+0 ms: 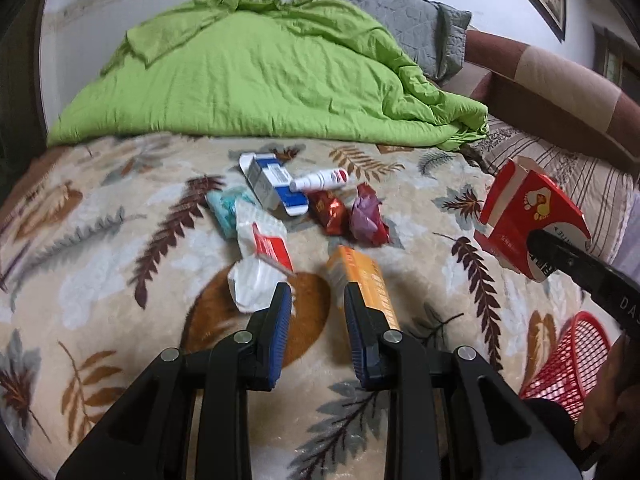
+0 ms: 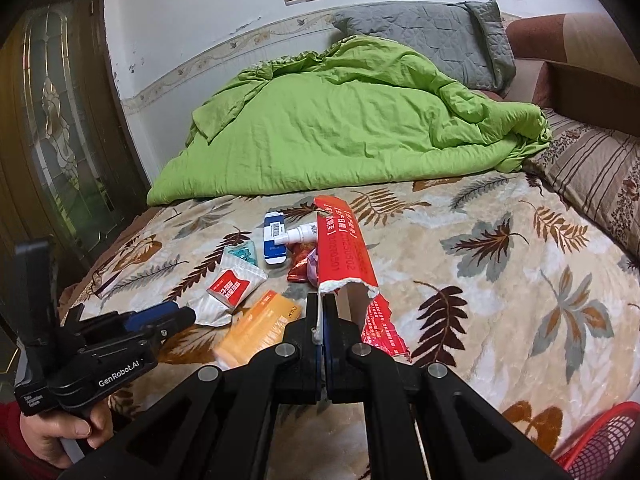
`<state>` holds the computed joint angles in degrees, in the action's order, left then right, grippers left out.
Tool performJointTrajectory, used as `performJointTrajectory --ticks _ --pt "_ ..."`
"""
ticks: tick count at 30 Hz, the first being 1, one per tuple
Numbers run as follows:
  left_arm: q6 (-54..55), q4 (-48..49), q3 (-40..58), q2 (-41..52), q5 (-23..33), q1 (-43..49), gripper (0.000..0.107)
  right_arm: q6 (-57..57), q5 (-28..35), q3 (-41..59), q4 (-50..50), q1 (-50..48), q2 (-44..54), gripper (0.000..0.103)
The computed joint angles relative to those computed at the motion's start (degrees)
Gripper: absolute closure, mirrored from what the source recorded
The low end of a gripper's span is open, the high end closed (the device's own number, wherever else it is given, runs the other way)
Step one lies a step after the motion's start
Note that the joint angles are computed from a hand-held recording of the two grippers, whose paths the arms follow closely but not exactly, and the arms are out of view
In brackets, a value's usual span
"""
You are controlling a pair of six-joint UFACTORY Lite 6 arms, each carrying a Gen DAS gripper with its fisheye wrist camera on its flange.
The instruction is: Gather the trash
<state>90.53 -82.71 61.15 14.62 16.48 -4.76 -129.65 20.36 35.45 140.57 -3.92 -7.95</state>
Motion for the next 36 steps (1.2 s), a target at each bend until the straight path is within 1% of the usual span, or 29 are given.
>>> performJointTrajectory --ticks 5,7,9,10,11,12,13,15,17,19,21,22,23,24,25,26,27,28,31,33,35,36 --pt "-12.1 10.9 3.3 3.1 4.8 2.7 0.081 5.0 1.7 -0.2 -5.0 -2.2 0.2 0.101" --pt "-16.6 15.6 5.2 4.5 9.3 3.6 0.081 6.2 2.7 -0.5 -6.1 -3.3 0.2 0.101" --pt "-19.5 17.5 5.8 4.8 10.1 3.7 0.081 7.8 3.4 -0.6 -7.9 -4.0 0.3 0.101" --pt "-20.6 18.2 6.6 5.4 11.7 3.8 0.08 8.2 3.6 -0.7 -8.2 -4.2 0.3 0.101" --pt "-22.6 19.7 7.9 6.4 13.2 3.6 0.078 8.3 3.9 -0.9 -8.3 -4.5 0.1 0.101" --pt "-25.9 22.6 9.5 7.5 13.5 2.8 0.067 8.3 4.2 -1.2 -8.3 -4.9 0.0 0.101" --pt "-30.6 26.3 11.6 9.1 13.5 1.5 0.059 8.6 4.5 -1.4 -8.5 -5.2 -0.2 0.101" --pt "-34.9 28.6 14.0 11.3 13.7 -0.3 0.059 9.3 5.1 -2.0 -8.9 -5.8 -0.9 0.101" --pt "-39.5 32.6 16.4 13.3 11.5 -3.2 0.059 10.0 5.4 -2.5 -9.7 -6.4 -1.6 0.101" --pt "-49.1 42.0 20.4 16.9 8.7 -7.0 0.056 10.9 5.8 -3.5 -10.8 -7.0 -2.8 0.101" --pt "-56.8 49.7 23.4 19.7 6.8 -8.9 0.055 12.5 6.0 -4.1 -12.8 -8.0 -3.5 0.101" --pt "-57.7 50.8 23.4 20.1 4.7 -9.5 0.055 14.2 6.4 -4.3 -14.8 -8.8 -3.7 0.101" --pt "-57.2 50.7 23.8 20.5 4.1 -9.6 0.055 16.1 6.8 -4.6 -16.8 -9.6 -4.2 0.101" --pt "-57.4 51.0 24.2 20.9 3.7 -9.6 0.058 17.7 7.5 -5.1 -18.7 -10.7 -4.8 0.101" --pt "-56.4 49.9 24.4 21.0 3.5 -9.3 0.068 19.2 8.1 -5.9 -20.5 -11.9 -5.8 0.101" --pt "-53.4 47.1 24.2 20.9 3.7 -8.8 0.074 20.4 8.6 -6.4 -22.1 -13.0 -6.6 0.101" --pt "-51.7 45.8 23.8 20.6 3.8 -8.6 0.085 22.0 9.4 -7.1 -24.2 -14.4 -7.6 0.101" --pt "-51.1 45.4 23.7 20.6 4.1 -8.5 0.087 24.2 10.7 -8.2 -27.2 -16.5 -8.8 0.101" --pt "-52.7 47.5 22.2 19.6 3.0 -8.8 0.087 29.5 14.0 -10.3 -34.3 -21.6 -10.8 0.101" --pt "-55.9 50.8 21.7 19.1 2.1 -9.6 0.086 30.9 15.3 -12.0 -36.8 -24.1 -12.6 0.101" --pt "-59.3 53.7 20.8 18.3 1.4 -10.3 0.072 31.4 15.9 -13.4 -38.3 -25.8 -14.2 0.101" --pt "-60.2 54.5 20.1 17.8 0.7 -10.6 0.051 31.8 16.4 -14.3 -39.1 -27.0 -15.1 0.101"
